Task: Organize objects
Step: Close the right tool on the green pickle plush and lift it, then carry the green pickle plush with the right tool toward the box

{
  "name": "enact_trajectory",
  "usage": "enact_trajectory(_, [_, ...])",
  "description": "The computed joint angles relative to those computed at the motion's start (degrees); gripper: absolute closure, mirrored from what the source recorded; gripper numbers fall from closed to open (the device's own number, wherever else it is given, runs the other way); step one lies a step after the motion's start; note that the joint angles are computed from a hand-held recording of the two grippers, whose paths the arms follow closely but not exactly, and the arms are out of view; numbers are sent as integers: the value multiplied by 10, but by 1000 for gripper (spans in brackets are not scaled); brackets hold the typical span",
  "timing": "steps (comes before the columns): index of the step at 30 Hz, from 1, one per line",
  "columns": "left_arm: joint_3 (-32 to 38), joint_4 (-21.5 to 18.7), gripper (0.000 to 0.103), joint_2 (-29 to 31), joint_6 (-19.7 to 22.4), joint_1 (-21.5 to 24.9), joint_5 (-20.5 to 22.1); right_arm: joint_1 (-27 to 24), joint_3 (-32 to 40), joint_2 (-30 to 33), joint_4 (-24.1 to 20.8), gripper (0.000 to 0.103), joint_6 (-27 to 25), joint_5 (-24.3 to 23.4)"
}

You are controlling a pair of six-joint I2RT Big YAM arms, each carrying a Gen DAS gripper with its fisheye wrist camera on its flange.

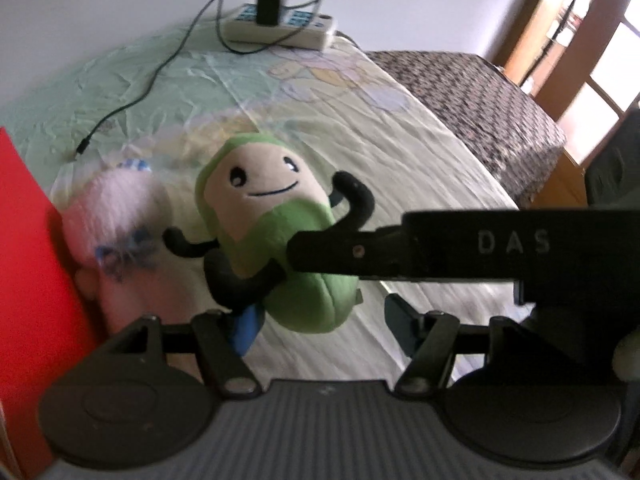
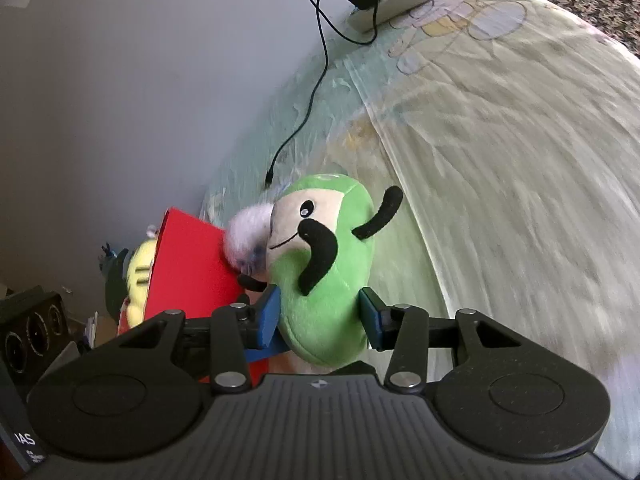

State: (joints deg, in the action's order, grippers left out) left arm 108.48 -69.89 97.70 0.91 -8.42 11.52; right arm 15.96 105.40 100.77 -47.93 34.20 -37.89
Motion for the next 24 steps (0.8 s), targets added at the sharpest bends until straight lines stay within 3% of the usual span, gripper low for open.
enact_trajectory(9, [-69, -9, 36, -59, 31, -18, 0, 5, -81, -66, -4, 56, -10, -2])
enact_trajectory(20, [-143, -12, 36, -119, 37, -11, 12, 23, -107, -95, -43, 55, -41, -13])
enact_trajectory(24, [-157, -14, 36, -132, 36, -6, 20, 24, -106, -96, -53, 50, -46, -19])
